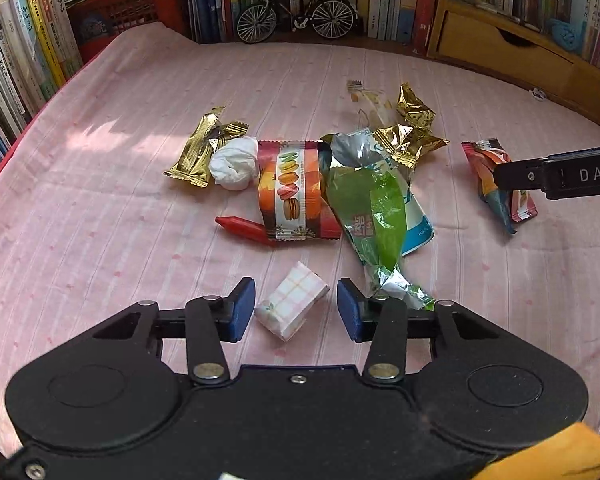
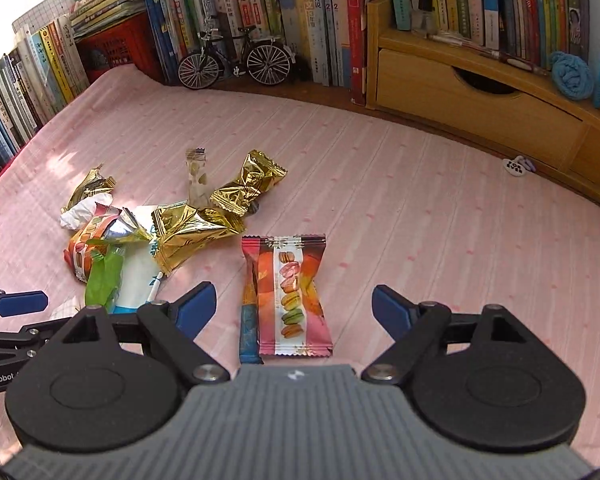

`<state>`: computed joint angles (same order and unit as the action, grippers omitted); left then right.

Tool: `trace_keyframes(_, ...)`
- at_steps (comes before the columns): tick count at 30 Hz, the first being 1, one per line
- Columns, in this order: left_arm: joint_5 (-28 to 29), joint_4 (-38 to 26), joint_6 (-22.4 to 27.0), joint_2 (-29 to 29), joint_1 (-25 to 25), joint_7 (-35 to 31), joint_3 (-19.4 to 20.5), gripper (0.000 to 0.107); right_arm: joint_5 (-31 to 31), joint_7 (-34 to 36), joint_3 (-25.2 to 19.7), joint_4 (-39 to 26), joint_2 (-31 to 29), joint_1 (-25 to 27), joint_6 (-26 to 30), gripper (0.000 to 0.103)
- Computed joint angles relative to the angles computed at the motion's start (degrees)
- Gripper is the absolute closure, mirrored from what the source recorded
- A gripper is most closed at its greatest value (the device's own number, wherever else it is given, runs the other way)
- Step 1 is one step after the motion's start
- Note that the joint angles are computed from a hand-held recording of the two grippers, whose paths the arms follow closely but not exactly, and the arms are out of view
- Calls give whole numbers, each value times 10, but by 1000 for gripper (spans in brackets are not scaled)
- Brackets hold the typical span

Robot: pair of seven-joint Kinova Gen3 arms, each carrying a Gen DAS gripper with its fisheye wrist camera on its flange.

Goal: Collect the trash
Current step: 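Grasp the macaron snack packet with the right gripper while the left gripper grasps the small white pack, then carry the packet and white pack to the bin and open both grippers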

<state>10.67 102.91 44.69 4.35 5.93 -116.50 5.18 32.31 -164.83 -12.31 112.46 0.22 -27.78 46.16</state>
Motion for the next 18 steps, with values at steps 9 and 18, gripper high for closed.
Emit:
trace_keyframes(9, -37, -3, -2, -8, 16, 60, 3, 88, -52, 50, 26, -3, 26, 13, -37, 59)
trace_keyframes(18, -23, -7, 8, -36, 18, 69, 2, 88, -43, -1, 10, 17, -12, 16, -32, 60)
